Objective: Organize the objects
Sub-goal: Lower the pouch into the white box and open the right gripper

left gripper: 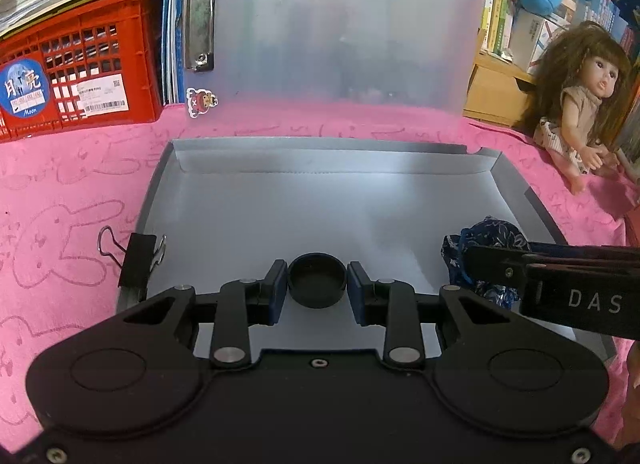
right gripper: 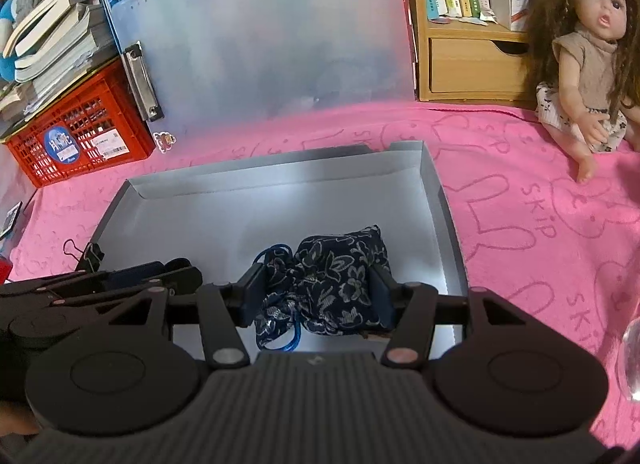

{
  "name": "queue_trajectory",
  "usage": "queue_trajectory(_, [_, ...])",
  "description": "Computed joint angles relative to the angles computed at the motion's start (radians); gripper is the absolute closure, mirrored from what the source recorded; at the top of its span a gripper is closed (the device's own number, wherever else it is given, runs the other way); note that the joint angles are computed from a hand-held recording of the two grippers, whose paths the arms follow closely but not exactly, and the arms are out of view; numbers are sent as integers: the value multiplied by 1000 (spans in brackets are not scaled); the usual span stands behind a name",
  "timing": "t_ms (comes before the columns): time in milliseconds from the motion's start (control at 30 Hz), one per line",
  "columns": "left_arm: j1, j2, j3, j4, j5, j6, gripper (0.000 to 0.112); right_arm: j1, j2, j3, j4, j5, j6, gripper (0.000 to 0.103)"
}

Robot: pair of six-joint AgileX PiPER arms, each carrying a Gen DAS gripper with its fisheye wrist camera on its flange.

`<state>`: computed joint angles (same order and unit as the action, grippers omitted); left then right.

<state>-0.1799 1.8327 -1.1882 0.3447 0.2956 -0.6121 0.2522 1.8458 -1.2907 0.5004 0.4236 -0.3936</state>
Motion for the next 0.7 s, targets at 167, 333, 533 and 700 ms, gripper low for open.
queue_trajectory(167, [-14,-13,10,118,3,-105,80,7,-6,6,3,-17,4,30])
queue_trajectory(333, [-24,-58,46,235,-11,-198,70,-6,-40,34,95,-19,-75,26])
queue_trajectory(533, [-16,-146,92,153,-8,-141,67,-16,-120,87,127,-35,-105,26])
queue_trajectory(700, [-20,-244,170,104,-16,-94,65,-25,-217,168,204,-55,-217,23])
